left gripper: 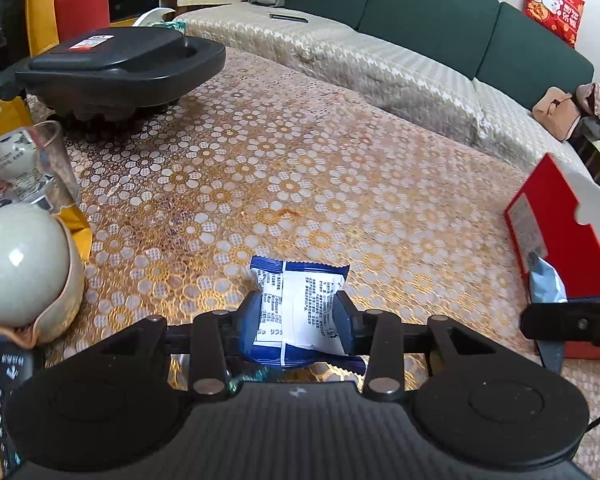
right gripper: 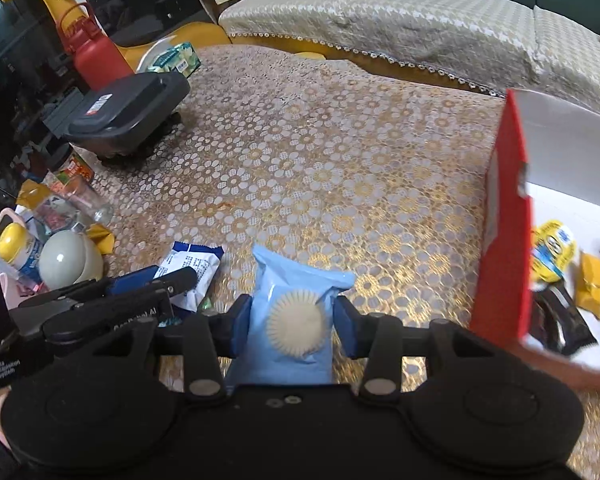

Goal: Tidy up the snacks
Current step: 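Grasp the blue cookie packet with right tool while left tool grasps white-blue packet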

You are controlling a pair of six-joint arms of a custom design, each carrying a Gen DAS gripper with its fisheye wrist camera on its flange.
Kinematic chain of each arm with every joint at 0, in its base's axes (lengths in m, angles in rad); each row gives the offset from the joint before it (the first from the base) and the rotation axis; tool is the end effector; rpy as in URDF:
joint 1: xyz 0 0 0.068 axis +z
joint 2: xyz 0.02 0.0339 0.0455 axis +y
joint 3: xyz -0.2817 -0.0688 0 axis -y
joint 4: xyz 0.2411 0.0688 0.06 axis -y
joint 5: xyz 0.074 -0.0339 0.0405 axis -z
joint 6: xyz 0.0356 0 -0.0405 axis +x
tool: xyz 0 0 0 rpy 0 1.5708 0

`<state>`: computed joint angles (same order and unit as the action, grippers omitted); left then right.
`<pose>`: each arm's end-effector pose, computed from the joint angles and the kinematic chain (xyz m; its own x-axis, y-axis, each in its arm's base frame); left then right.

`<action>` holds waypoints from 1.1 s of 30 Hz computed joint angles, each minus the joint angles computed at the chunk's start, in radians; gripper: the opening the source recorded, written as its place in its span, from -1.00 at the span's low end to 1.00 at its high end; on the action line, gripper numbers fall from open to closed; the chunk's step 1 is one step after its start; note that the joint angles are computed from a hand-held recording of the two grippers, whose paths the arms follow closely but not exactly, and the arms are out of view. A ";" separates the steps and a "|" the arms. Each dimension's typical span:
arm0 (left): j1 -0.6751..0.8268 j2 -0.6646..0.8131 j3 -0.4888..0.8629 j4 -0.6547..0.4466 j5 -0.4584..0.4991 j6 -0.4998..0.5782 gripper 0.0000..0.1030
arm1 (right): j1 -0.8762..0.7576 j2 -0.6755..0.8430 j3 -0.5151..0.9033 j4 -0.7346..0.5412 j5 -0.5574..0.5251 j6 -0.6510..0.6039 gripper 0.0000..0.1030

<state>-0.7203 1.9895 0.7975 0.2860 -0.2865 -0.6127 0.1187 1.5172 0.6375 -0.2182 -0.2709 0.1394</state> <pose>0.2668 -0.2208 0.0839 -0.7725 -0.0560 -0.6326 0.0702 0.9824 -0.1728 0.2512 0.0396 0.1508 -0.9081 0.0265 -0.4179 -0.1100 0.9478 0.2992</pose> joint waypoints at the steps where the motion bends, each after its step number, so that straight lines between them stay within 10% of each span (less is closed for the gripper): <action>1: -0.010 -0.017 -0.010 -0.006 -0.005 -0.009 -0.26 | -0.013 -0.033 -0.014 -0.018 -0.007 -0.010 -0.15; 9: -0.123 -0.170 -0.063 -0.077 -0.063 -0.071 -0.26 | -0.175 -0.279 -0.081 -0.195 -0.087 -0.114 -0.15; 13: -0.197 -0.229 -0.034 -0.148 -0.096 -0.087 -0.59 | -0.312 -0.371 -0.075 -0.313 -0.145 -0.228 -0.15; 25: -0.293 -0.155 0.114 -0.340 -0.108 -0.140 -0.58 | -0.820 -0.389 -0.039 -0.547 -0.333 -0.664 -0.15; 27: -0.300 -0.121 0.131 -0.364 -0.091 -0.149 -0.45 | -0.876 -0.368 -0.052 -0.560 -0.348 -0.715 -0.15; 31: -0.316 -0.067 0.131 -0.362 -0.106 -0.188 0.45 | -0.927 -0.337 -0.102 -0.536 -0.346 -0.741 -0.15; 33: -0.318 -0.036 0.141 -0.362 -0.112 -0.188 0.46 | -0.928 -0.339 -0.129 -0.529 -0.343 -0.737 -0.15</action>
<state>-1.0382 1.9531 0.9382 -0.0764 -0.3988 -0.8009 -0.8088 1.1780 0.5088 -0.7473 -0.6140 -0.5977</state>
